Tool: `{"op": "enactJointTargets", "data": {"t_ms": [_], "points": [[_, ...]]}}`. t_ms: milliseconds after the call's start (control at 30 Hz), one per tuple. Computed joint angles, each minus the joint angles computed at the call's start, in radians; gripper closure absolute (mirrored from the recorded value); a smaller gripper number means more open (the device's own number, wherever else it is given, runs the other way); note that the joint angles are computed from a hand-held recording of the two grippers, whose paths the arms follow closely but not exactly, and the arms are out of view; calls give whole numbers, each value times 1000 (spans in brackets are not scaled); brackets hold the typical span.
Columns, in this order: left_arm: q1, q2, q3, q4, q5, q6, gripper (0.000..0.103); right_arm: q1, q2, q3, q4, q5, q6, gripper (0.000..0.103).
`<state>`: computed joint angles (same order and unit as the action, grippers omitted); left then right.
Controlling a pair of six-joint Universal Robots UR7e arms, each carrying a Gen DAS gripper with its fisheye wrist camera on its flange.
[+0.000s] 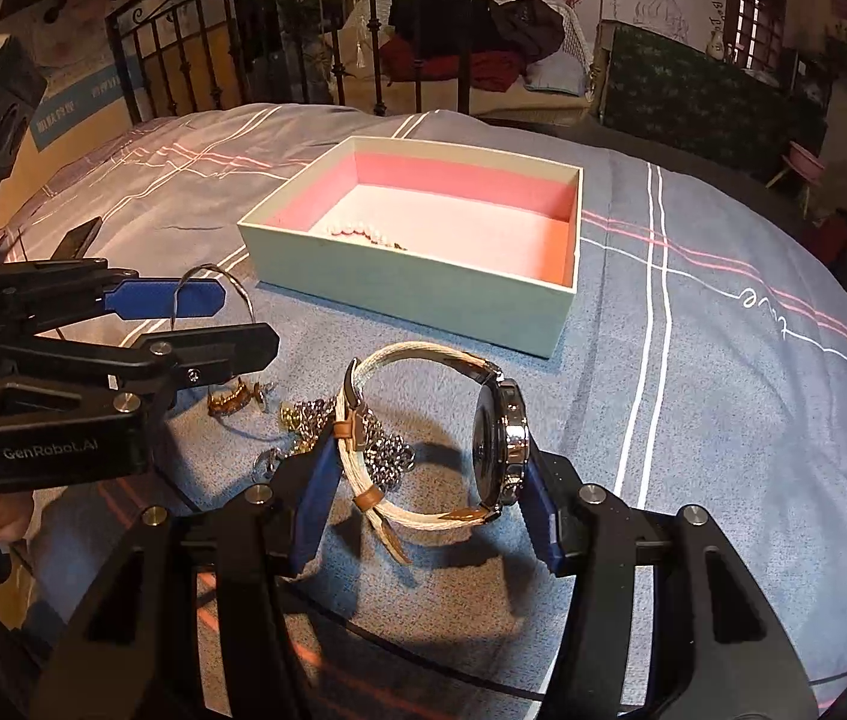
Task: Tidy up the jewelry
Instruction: 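Carry watch into box and release with right tool while left tool lowers into box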
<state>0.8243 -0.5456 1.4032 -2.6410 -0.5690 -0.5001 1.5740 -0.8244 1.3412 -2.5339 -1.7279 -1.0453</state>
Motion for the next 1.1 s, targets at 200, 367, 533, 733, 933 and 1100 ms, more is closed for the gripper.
{"op": "enactJointTargets", "data": {"t_ms": [200,367,533,733,933,1100], "points": [[0,24,-79,-42,41,87,61,28,47,-89,3,20,-5,49],[7,36,-133,-38,74,123,66,45,74,-147,2,28,-6,49],[23,46,-179,-6,83,121,69,58,110,-207,26,21,-4,49],[56,76,-280,75,90,97,71,77,186,-310,36,1,15,49],[76,89,-316,118,94,71,72,80,233,-364,16,-28,21,49],[84,91,-322,131,87,61,72,82,249,-385,28,-44,20,49]]}}
